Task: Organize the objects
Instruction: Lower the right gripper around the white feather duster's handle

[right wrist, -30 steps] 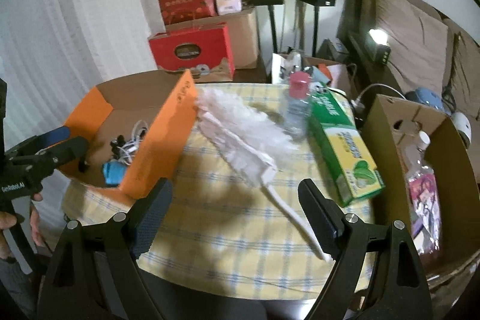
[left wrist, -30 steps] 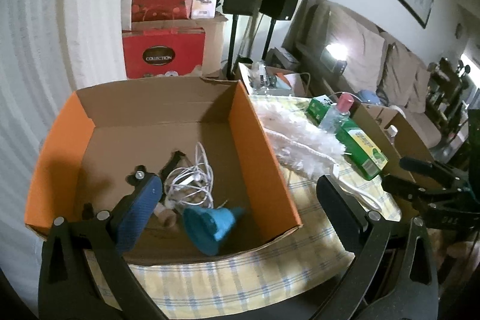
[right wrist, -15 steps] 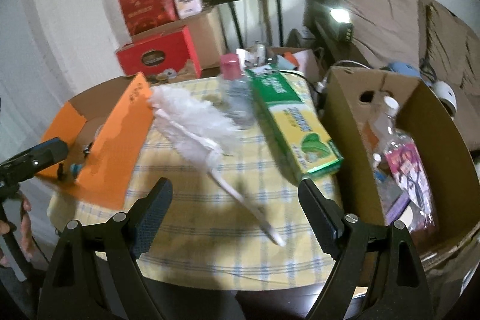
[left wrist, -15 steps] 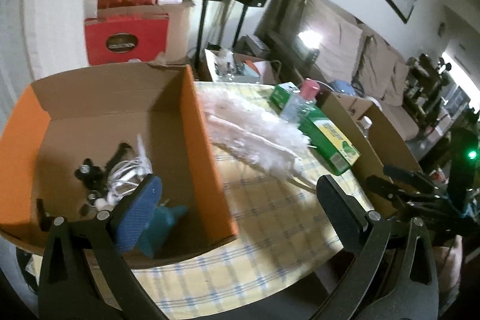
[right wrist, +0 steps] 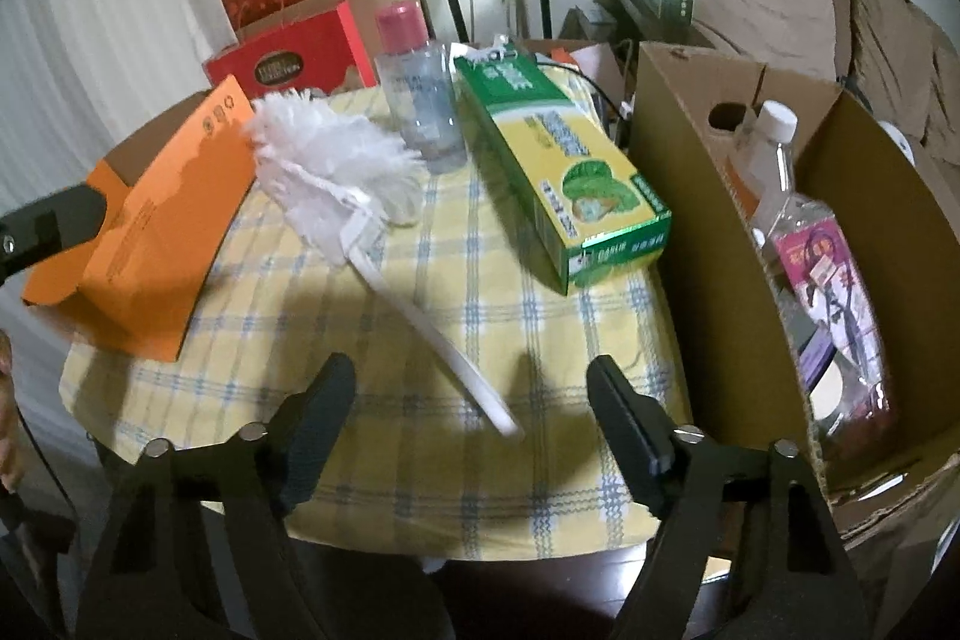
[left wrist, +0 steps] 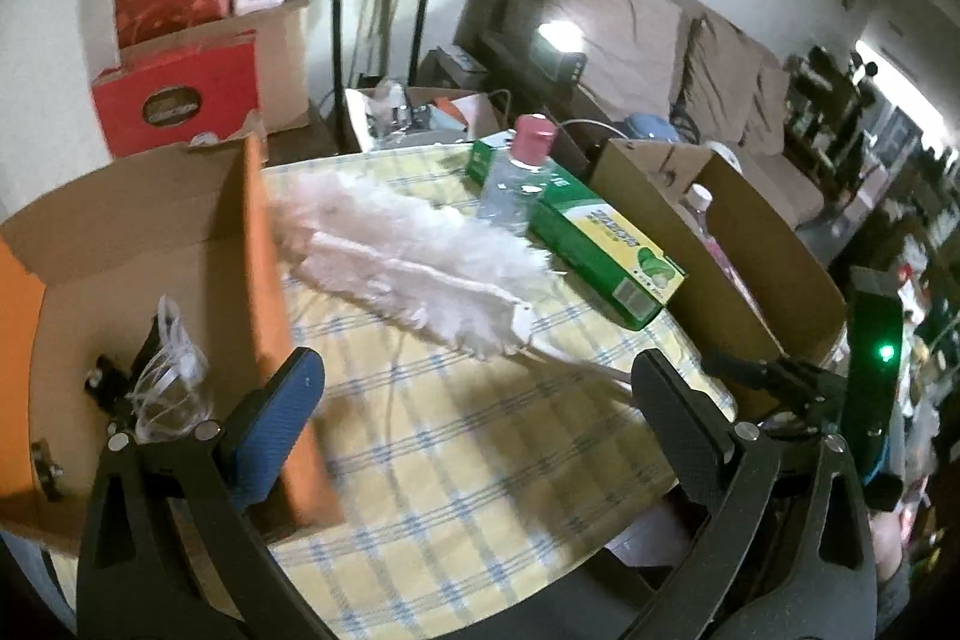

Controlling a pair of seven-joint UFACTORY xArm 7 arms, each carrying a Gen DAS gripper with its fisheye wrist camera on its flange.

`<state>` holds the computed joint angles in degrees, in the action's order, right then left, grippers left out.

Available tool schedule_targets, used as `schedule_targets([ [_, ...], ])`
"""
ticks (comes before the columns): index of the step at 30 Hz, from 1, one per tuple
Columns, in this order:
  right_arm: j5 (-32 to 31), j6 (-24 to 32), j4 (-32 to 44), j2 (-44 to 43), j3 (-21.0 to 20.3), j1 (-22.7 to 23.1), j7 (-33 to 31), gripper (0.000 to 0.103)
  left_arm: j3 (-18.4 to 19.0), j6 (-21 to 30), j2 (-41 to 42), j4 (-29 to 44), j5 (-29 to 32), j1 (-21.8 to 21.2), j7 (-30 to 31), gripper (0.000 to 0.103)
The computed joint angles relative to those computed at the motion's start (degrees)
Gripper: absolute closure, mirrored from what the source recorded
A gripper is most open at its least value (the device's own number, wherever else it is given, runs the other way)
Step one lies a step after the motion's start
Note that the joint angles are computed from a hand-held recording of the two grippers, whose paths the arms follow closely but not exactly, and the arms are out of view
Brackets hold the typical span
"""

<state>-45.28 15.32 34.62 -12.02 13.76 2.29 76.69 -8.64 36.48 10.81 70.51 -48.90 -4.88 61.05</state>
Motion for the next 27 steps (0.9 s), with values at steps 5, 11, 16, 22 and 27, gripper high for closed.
schedule_targets([
  [5,-0.14,-1.03,-0.34,1.0,-0.46,-0.08,0.15,0.039,-1.01,-2.0,1.74,1.19,3.66,-2.14,-3.18,0.014],
  [11,-1.61,-3.6,-0.23,2.53,-0.97,-0.6,1.64,0.046,-2.4,-3.03,4.03,2.73,6.7,-3.55,-5.76,0.015],
  [16,-1.64,-5.37,-0.02,3.69,-1.72,-0.5,1.93,0.046,-2.76,-2.25,7.89,5.06,10.15,-3.93,-10.21,0.015],
  [22,-2.14,-5.79,0.48,4.62,-2.2,-0.16,1.8,0.046,-3.74,-1.28,12.38,7.4,13.04,-3.35,-14.79,0.021],
  [27,-2.63,-6.47,0.51,5.22,-2.85,0.11,1.96,0.053,-4.88,0.74,15.17,9.63,13.95,-2.54,-17.41,0.023],
])
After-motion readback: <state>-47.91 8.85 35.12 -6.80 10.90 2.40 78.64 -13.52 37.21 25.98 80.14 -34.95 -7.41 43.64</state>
